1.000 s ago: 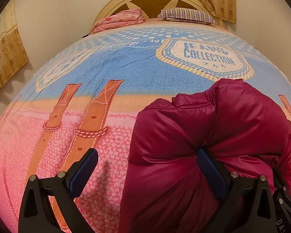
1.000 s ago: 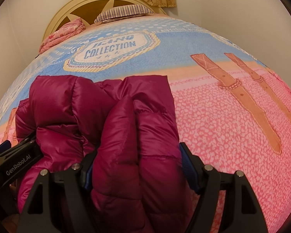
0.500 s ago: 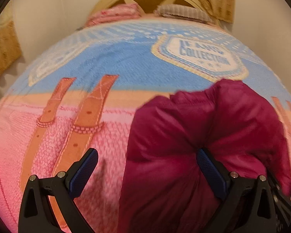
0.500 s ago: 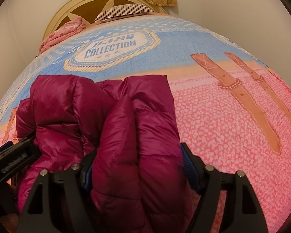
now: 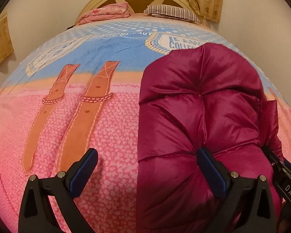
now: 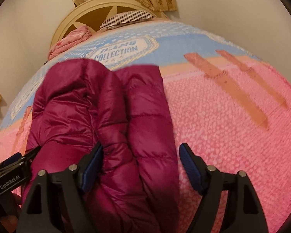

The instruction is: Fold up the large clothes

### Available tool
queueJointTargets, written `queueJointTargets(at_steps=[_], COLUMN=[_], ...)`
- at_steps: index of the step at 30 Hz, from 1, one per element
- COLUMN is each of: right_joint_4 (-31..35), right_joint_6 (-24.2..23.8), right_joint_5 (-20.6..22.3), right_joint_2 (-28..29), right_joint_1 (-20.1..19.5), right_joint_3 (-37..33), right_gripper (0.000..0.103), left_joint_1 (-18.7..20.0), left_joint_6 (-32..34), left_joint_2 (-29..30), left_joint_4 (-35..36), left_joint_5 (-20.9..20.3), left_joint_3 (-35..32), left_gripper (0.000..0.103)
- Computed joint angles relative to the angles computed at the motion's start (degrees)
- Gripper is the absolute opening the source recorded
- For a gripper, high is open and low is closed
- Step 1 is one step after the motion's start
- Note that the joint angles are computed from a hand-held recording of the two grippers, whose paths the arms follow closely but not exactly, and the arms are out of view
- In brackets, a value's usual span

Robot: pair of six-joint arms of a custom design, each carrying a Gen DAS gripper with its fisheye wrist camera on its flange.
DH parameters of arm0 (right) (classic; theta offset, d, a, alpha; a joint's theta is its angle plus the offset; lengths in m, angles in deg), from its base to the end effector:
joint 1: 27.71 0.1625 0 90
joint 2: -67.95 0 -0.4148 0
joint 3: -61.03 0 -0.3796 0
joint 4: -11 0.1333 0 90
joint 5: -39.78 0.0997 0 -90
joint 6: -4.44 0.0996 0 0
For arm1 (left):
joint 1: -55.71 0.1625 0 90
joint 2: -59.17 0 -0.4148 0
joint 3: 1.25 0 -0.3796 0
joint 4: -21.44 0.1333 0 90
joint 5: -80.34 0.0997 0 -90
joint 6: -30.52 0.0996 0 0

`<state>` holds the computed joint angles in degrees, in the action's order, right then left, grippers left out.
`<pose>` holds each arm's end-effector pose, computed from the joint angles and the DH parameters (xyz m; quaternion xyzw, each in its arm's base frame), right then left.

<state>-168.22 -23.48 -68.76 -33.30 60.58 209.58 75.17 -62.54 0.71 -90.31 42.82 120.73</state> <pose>0.0922 -0.3167 0.2867 0.1528 -0.9107 0.3028 0.2357 -0.3255 -0.3402 0.0646 -0.0090 0.8527 -0.3633 0.3754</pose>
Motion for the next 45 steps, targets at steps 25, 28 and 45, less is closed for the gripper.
queueJointTargets(at_steps=[25,28,45], right_joint_4=[-0.8,-0.8,10.4], right_joint_6=[-7.0,-7.8,-9.1], right_joint_5=[6.8,8.5,16.5], right_joint_2=[-0.5,-1.6,-12.8], right_joint_1=[-2.1,-3.0,-3.7], right_joint_3=[1.9,2.5,3.9], right_gripper=[0.034,0.029,0.021], left_joint_1=[-1.6,-2.1,-9.8], left_joint_6=[10.3,9.7,-2.3], left_joint_2=[4.9,5.2,0.2], left_joint_4=[-7.4,-4.5,12.3], left_joint_5=[2.0,2.5,3.1], left_joint_3=[-1.1,-2.0,-2.6], left_gripper=[0.047,0.037,0.024])
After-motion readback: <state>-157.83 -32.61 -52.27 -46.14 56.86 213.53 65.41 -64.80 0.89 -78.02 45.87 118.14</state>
